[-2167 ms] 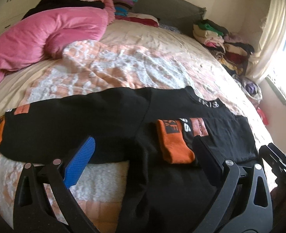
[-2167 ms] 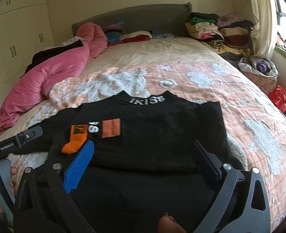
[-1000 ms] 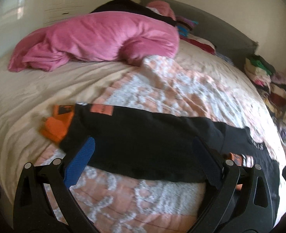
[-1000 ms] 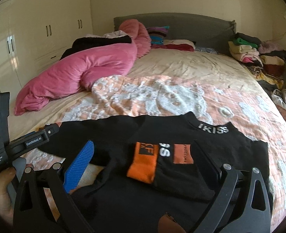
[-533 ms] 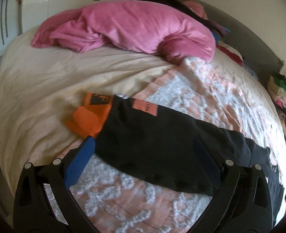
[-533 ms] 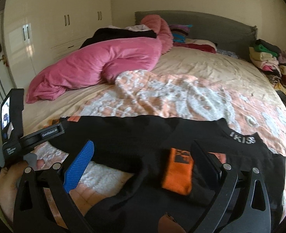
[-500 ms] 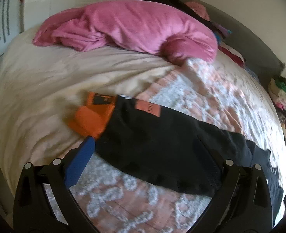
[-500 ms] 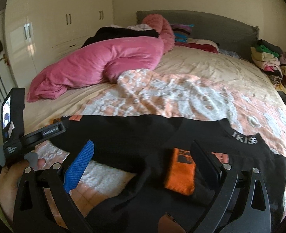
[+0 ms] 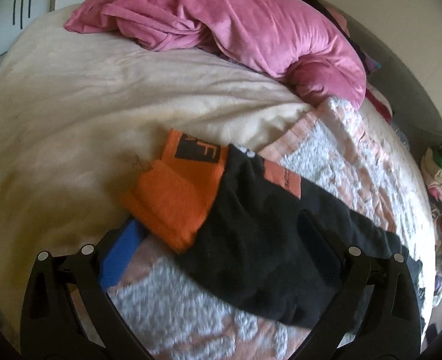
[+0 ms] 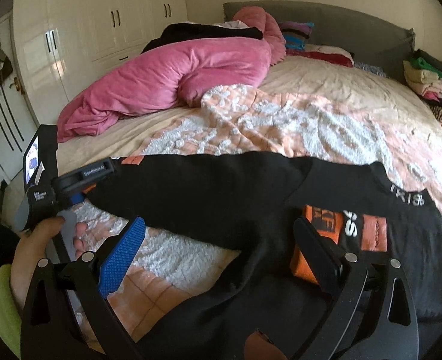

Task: Fold small clothes
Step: 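Grasp the orange cuff with the left tool and lift it, then carry the sleeve across the shirt front toward the right tool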

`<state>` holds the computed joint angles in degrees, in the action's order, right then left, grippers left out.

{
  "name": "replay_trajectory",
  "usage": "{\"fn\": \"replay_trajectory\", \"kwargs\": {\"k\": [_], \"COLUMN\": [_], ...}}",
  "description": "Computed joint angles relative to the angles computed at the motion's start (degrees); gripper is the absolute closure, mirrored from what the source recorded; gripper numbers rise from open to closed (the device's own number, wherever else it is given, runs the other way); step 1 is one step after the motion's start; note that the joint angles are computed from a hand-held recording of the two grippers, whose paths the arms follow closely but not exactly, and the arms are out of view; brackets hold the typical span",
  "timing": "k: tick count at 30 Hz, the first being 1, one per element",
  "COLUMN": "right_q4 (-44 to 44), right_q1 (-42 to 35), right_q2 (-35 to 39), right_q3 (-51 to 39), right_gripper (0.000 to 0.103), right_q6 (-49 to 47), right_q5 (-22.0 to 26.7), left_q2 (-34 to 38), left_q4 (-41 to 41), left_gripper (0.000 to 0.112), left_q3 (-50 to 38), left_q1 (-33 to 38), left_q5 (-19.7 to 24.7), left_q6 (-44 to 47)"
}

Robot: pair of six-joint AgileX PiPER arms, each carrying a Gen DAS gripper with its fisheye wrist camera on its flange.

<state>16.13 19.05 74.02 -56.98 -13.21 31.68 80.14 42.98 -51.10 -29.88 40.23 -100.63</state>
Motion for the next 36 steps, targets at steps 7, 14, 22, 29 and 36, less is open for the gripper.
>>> {"fn": "replay_trajectory", "kwargs": {"k": [7, 14, 22, 29, 36], "right_q4": [4.56, 8.59, 16.39, 20.15, 25.01], "right_q1": [-2.33, -4.09, -12.89, -22.52, -34.61], "right_q2": [-0.35, -2.18, -7.67, -12.60, -15.13], "right_q3": [2.25, 4.28, 7.60, 8.79, 9.61], "right_gripper": [0.004, 0.004, 0.004, 0.005, 0.005], "right_q6": [-3.53, -6.56, -13.16, -18.16, -25.22], "right_q5": [0.03, 0.85, 4.65, 9.64, 16.16], "left_q2": [-1.52, -8.62, -10.35, -8.42, -4.86], "left_q4": [3.00, 16.57, 25.15, 25.75, 24.42], "left_gripper": [0.093, 0.110, 0.110, 0.110, 0.110], "left_q3": [2.44, 5.09, 0.41, -4.98, -11.32], "left_q1": [2.72, -1.80, -12.12, -18.52, -23.18], "left_q5": [-4.27, -4.28, 0.35, 3.53, 4.52], "left_q6": [-1.93, -12.02, -12.32, -9.40, -4.63]}}
